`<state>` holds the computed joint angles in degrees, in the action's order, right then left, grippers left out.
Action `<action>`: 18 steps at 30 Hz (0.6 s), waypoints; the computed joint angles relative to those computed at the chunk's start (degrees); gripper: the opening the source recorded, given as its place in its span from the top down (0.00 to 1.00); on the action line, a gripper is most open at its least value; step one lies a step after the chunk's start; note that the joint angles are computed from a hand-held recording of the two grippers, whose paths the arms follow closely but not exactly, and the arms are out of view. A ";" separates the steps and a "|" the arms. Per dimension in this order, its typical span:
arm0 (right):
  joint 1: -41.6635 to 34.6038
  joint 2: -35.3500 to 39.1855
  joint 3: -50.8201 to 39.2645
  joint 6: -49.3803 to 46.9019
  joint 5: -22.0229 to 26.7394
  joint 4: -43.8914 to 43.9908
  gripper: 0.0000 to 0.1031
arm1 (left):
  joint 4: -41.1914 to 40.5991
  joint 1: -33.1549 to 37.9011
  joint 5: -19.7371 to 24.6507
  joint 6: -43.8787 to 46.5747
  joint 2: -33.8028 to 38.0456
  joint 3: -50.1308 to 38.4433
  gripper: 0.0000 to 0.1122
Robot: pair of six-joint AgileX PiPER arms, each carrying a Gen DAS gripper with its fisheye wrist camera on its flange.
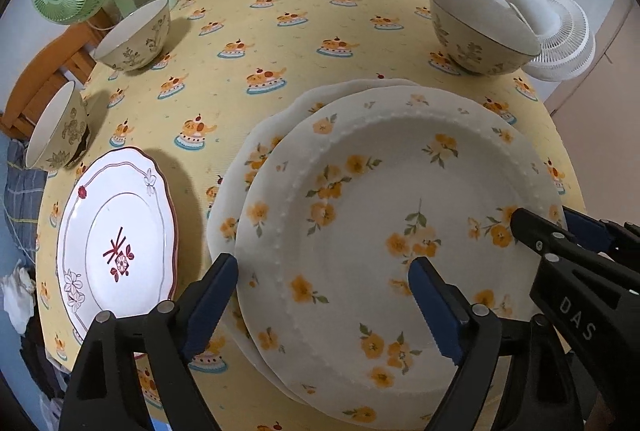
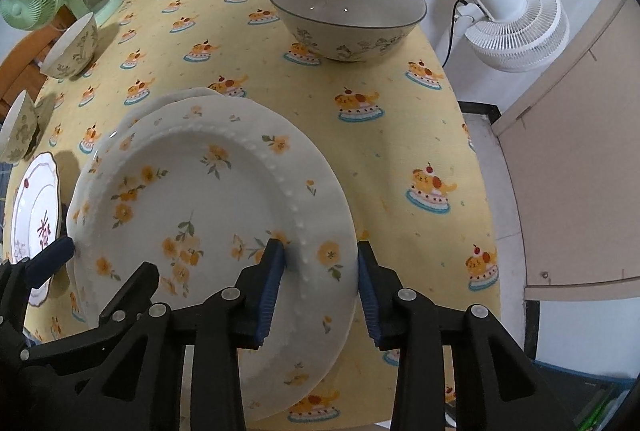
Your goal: Organize plates and bowls
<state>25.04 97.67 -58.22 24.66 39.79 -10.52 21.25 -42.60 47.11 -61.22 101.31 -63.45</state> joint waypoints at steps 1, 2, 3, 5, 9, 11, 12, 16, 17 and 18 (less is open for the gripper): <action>0.13 0.54 -0.53 0.18 0.11 -0.02 0.61 | -0.29 0.35 -0.19 0.29 -0.07 0.09 0.19; 0.18 0.98 -0.97 0.23 0.16 0.15 0.61 | -0.37 0.60 -0.16 0.30 -0.09 0.09 0.19; 0.15 1.45 -1.42 0.07 0.10 0.49 0.61 | -0.31 0.79 0.05 0.25 -0.02 -0.02 0.19; 0.26 2.27 -2.13 -0.29 -0.08 0.87 0.60 | -0.03 1.02 0.57 -0.11 0.20 -0.30 0.18; 0.59 3.61 -3.24 -1.34 -0.44 1.44 0.59 | 0.13 1.25 1.67 -0.63 0.71 -0.92 0.17; 0.50 3.95 -3.54 -1.88 -0.27 1.70 0.58 | -0.08 1.29 2.03 -0.82 0.88 -1.05 0.17; 0.26 4.11 -3.65 -2.77 -0.27 2.32 0.58 | -0.04 1.20 2.23 -0.96 0.95 -1.12 0.17; -0.45 4.35 -4.02 -6.51 -0.10 4.27 0.56 | -0.36 0.92 2.75 -2.48 0.75 -0.98 0.17; -0.92 4.33 -4.12 -8.25 -0.06 5.65 0.54 | -0.58 0.96 2.69 -3.30 0.32 -0.61 0.17; -1.76 4.19 -4.08 -10.91 -0.16 7.97 0.52 | -0.67 0.95 2.84 -4.19 -0.18 -0.27 0.17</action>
